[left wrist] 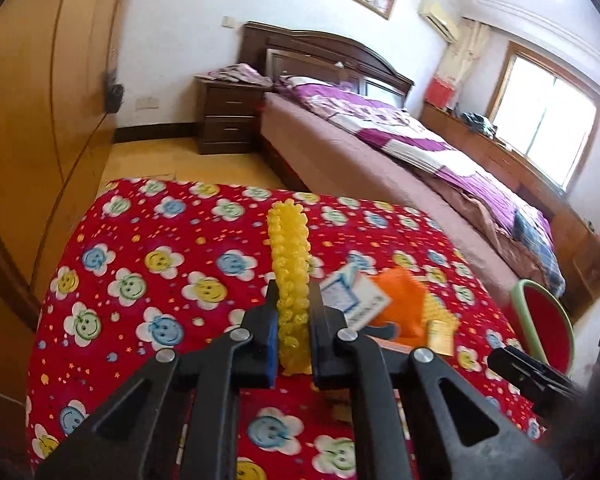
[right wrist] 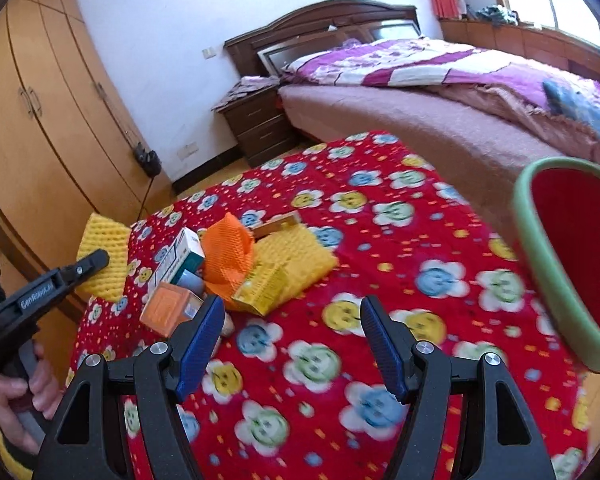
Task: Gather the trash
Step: 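Grasp the yellow foam net with the left tool while the right tool grasps the small yellow box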
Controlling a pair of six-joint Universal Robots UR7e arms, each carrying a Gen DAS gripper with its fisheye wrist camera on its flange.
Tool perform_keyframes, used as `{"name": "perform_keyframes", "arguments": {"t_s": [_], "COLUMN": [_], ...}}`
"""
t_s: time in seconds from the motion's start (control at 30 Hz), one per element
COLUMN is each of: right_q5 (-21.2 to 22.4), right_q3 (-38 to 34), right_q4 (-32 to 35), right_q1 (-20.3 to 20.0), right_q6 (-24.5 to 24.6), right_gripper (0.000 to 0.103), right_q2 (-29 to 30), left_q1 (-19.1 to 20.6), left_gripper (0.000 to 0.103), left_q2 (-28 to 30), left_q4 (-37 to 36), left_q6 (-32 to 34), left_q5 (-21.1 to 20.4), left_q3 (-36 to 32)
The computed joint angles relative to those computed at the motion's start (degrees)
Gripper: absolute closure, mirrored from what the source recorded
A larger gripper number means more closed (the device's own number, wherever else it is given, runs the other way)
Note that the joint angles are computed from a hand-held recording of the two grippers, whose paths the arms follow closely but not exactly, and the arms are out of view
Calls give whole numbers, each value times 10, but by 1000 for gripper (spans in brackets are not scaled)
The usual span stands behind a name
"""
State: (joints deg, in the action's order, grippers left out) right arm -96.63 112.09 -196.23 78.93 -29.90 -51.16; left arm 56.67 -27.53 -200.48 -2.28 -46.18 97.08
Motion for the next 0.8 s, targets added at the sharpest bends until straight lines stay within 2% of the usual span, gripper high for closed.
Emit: {"name": "perform_keyframes", "arguments": {"t_s": [0.1,0.13,0.2,0.3,0.43,0.5,0.53,0.63,0.8], "right_q5": [-11,-12,-11,-9,-16,-13,-13,-4,28], "right_q3": [-32,-40,-52,-60,-73,-70,-66,-56,-21], "right_q4": [22,28,36,33,29,17,11,2,-13], "right_q1": [4,5,7,9,11,8,7,5,-6], "right_q6": [22,25,25,22,19,16,14,14,20], "right_gripper": [33,40,46,50,66,69,76,87,87], "right_q2": [29,35,46,54,72,75,74,66,41], "left_q1": [12,16,20,18,20,24,26,28,24], "left_gripper": [92,92,92,92,92,92,92,92,92], "left_q2": [9,12,15,22,22,19,18,16,22], "left_q4": [-19,-35,-42,-56,-57,-45,-41,-47,-77], "left_q6": [6,8,5,17,17,3,-3,-7,8], "left_q5": [-17,-37,-64,-77,-96,-106,-110,-116,-106], "left_q3": [0,3,5,5,12,13,14,17,18]}}
